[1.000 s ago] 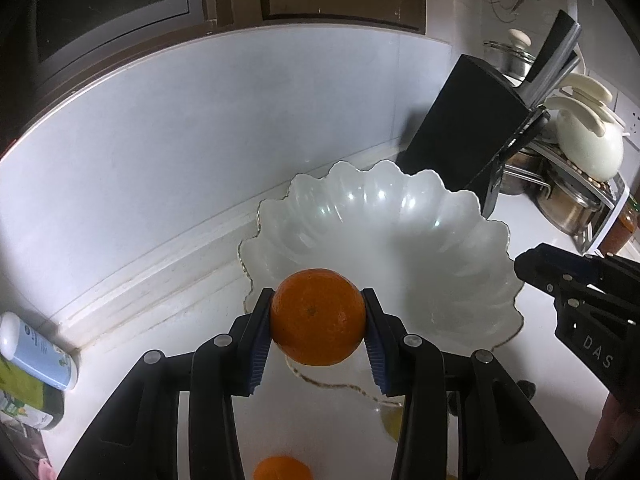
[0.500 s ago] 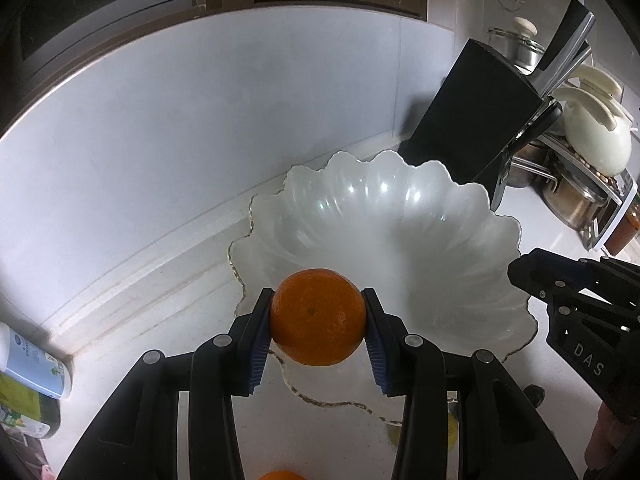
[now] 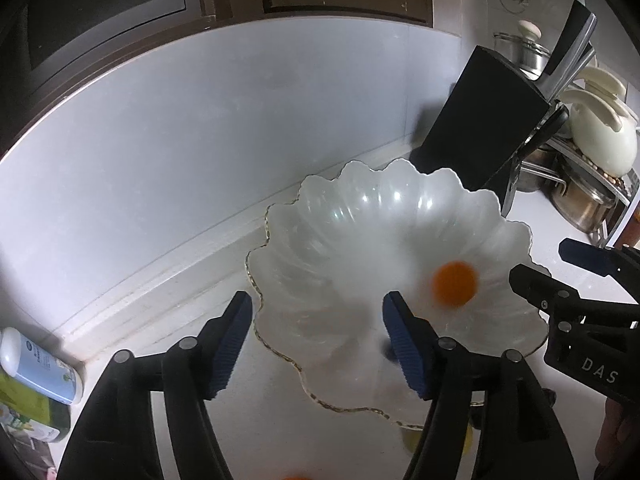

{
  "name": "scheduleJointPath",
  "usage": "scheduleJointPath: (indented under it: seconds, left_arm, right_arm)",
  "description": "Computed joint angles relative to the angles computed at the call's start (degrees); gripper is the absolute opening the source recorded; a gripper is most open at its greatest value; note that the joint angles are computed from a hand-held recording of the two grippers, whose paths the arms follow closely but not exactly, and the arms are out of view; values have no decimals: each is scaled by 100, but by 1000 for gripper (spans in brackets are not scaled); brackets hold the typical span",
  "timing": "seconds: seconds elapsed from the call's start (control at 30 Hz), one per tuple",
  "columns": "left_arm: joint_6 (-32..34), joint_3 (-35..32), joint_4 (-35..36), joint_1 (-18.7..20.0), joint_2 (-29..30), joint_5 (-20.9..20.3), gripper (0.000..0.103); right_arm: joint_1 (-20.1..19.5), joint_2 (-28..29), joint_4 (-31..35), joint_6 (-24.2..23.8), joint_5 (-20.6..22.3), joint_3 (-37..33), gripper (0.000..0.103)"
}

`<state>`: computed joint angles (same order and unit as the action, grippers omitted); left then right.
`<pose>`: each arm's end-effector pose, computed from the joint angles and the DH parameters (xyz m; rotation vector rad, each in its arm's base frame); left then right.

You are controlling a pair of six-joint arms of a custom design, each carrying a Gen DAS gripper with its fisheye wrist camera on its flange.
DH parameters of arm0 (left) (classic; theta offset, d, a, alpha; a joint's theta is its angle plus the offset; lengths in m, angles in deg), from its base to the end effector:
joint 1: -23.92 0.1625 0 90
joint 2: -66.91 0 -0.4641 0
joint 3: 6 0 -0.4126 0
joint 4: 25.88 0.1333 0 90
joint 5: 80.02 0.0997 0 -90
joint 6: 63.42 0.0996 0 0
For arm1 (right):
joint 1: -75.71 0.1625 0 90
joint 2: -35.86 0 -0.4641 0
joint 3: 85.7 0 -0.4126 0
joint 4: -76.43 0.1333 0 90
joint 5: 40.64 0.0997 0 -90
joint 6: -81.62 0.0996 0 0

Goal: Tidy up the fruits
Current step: 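Open the left tool dropping the mandarin while the right tool releases the plum into the bowl, then withdraw both tools from the bowl back over the counter fruits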

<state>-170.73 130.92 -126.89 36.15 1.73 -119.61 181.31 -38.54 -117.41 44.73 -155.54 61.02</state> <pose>-0.2658 -0.2725 0.0739 0.0227 2.0106 -0.9618 0.1908 -0.3437 0.1915 0.9870 -2.3619 0.6044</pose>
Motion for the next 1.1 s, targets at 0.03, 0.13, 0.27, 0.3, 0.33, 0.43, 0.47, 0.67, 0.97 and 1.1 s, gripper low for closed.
scheduleJointPath:
  seconds: [0.03, 0.13, 0.27, 0.3, 0.33, 0.43, 0.47, 0.67, 0.97, 1.1]
  left_arm:
    - [-49, -7, 32, -18, -7, -5, 73]
    - [-153, -38, 113, -65, -26, -32, 80]
    - [-312, -143, 387, -157, -14, -87, 85]
    - [-384, -171, 474, -197, -24, -101, 87]
    - [-436, -186, 533, -224, -40, -111, 88]
    - [-606, -261, 722, -317, -42, -154, 91]
    - [-642, -285, 769, -345, -40, -177, 91]
    - [-915, -373, 979, -600, 20, -390, 91]
    - [-1341, -531, 1228, -1157, 289, -925, 91]
    - [-1569, -655, 1363, -1447, 415, -1210, 91]
  right_arm:
    - [11, -14, -26, -4, -3, 5, 71]
    - [41, -68, -76, 28, -18, 18, 78]
    - [96, -193, 9, 107, -56, 15, 78]
    - [105, -220, 20, 110, -62, 19, 78]
    - [124, -280, 60, 104, -58, 25, 78]
    - [162, -424, 139, 115, -46, 50, 78]
    - [169, -446, 151, 122, -43, 58, 78]
    - [141, -794, 338, 140, 33, 182, 78]
    - [-14, -1621, 721, 12, 213, 541, 78]
    - [-78, -2145, 1082, -8, 310, 685, 78]
